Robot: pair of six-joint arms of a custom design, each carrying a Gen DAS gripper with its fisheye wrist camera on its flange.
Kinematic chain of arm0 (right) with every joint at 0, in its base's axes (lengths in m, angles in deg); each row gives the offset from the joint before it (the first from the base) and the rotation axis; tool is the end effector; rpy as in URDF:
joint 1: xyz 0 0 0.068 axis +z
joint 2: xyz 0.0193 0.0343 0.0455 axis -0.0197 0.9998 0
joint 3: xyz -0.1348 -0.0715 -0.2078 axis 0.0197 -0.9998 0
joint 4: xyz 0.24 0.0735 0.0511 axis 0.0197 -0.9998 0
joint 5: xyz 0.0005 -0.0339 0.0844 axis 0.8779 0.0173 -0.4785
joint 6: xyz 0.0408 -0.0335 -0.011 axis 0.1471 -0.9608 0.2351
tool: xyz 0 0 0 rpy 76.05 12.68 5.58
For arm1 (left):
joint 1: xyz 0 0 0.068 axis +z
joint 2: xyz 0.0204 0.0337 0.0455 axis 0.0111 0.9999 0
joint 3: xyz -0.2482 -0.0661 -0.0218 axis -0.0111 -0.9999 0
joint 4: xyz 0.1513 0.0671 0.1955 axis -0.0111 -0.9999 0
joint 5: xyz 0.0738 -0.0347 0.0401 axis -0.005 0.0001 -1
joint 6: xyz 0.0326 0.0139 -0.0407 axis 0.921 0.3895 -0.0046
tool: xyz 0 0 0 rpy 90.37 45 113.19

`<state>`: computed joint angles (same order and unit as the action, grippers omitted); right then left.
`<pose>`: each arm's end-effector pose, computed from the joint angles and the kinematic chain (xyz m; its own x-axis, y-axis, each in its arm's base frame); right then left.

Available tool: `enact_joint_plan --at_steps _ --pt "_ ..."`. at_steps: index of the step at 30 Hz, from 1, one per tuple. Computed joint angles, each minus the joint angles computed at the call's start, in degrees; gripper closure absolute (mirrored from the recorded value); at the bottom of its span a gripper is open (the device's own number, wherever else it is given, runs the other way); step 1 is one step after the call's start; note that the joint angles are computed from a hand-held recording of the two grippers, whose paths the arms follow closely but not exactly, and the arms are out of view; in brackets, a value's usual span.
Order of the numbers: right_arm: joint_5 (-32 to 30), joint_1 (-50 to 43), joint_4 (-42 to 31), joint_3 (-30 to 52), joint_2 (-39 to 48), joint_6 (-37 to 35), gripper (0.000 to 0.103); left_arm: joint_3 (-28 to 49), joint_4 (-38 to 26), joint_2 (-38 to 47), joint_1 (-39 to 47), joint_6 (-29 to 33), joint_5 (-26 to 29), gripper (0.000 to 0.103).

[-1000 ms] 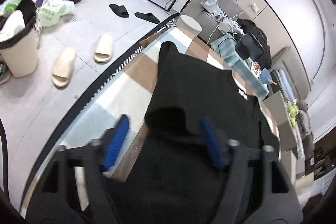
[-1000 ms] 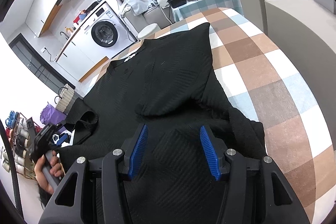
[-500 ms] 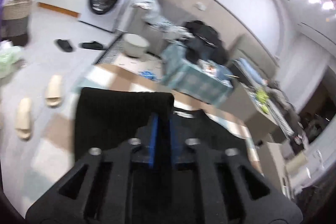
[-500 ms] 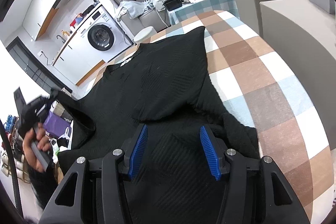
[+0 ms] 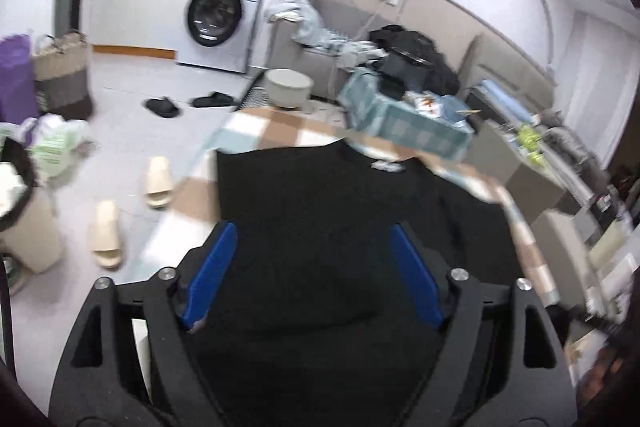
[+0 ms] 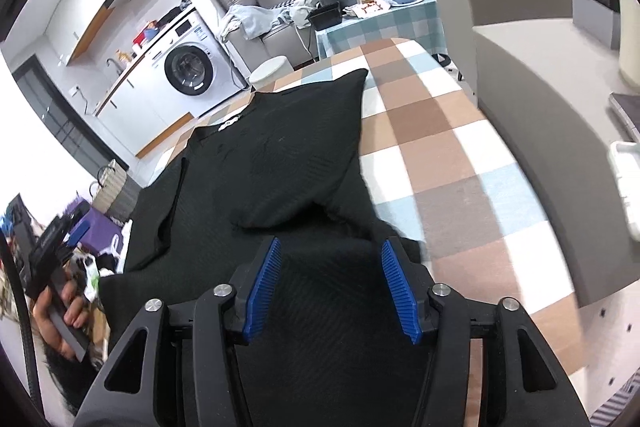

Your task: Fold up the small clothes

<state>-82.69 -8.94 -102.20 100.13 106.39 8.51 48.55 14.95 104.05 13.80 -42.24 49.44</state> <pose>0.1781 -0.0193 0.2473 -0.6414 0.5094 -0.5737 0.3403 0.8591 0.3824 0.3789 0.0726 0.2761 -0.6307 -0.1048 -0.7689 0.1459 0.9572 -0.2502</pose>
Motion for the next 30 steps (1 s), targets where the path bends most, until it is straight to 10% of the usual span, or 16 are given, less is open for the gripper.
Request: enact_joint_plan --at_steps 11,16,20,25,30 --pt "-8.46 -9.56 -3.73 -6.41 -2.82 -10.12 0.038 -17.35 0.61 -9.13 15.75 6.95 3.09 0.022" --pt "-6.32 -4.31 0.10 -3.62 4.70 -13.13 0.098 -17.21 -0.84 -6.33 17.95 7.74 4.14 0.022" --pt "-7.73 -9.55 6.35 -3.06 2.39 -10.01 0.096 -18.00 -0.71 -5.72 18.03 8.79 3.86 0.022" --pt "-7.66 -10.88 2.25 -3.36 5.52 -14.51 0.061 -17.54 -2.11 -4.95 16.27 9.99 1.34 0.022" --pt "-11.39 -11.41 -1.28 -9.43 -2.00 -17.76 0.053 -16.91 -5.21 -3.04 15.84 12.91 0.64 0.022"
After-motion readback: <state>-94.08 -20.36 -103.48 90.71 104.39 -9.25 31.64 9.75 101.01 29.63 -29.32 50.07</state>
